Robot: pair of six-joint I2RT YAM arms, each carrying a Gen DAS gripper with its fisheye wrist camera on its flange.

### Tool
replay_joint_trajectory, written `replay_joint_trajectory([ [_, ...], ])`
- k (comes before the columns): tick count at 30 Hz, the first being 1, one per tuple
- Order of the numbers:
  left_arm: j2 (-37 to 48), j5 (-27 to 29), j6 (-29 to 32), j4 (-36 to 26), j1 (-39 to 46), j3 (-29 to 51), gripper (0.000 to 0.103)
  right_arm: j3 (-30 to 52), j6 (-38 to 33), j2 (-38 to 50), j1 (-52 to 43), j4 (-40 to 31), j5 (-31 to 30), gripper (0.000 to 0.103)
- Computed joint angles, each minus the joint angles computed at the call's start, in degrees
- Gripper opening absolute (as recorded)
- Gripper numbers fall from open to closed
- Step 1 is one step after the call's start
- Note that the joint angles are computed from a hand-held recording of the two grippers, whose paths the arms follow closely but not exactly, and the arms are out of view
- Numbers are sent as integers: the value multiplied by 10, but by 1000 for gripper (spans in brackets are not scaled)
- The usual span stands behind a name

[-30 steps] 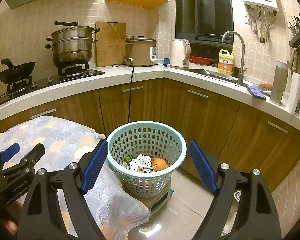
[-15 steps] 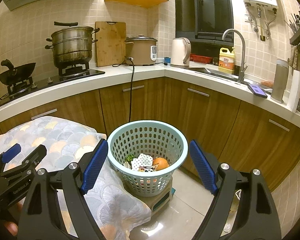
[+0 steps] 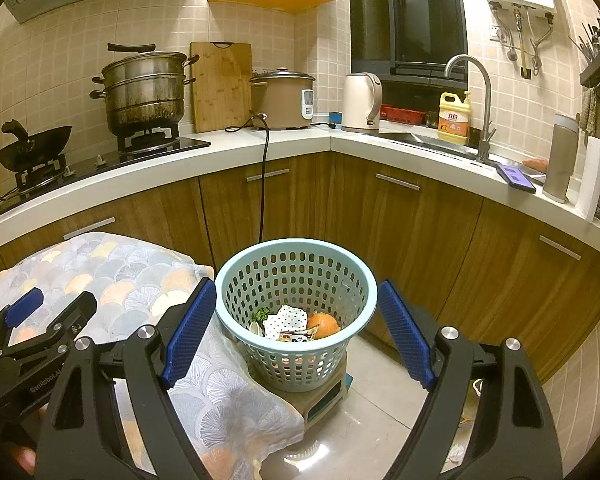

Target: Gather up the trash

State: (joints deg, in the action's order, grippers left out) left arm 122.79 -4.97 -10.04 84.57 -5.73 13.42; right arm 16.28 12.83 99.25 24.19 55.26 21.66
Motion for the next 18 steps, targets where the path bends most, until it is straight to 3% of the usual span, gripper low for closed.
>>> replay_joint_trajectory([
  [18,-8,16,4,-11,11,1,95,0,-1,0,-1,-1,-9,79],
])
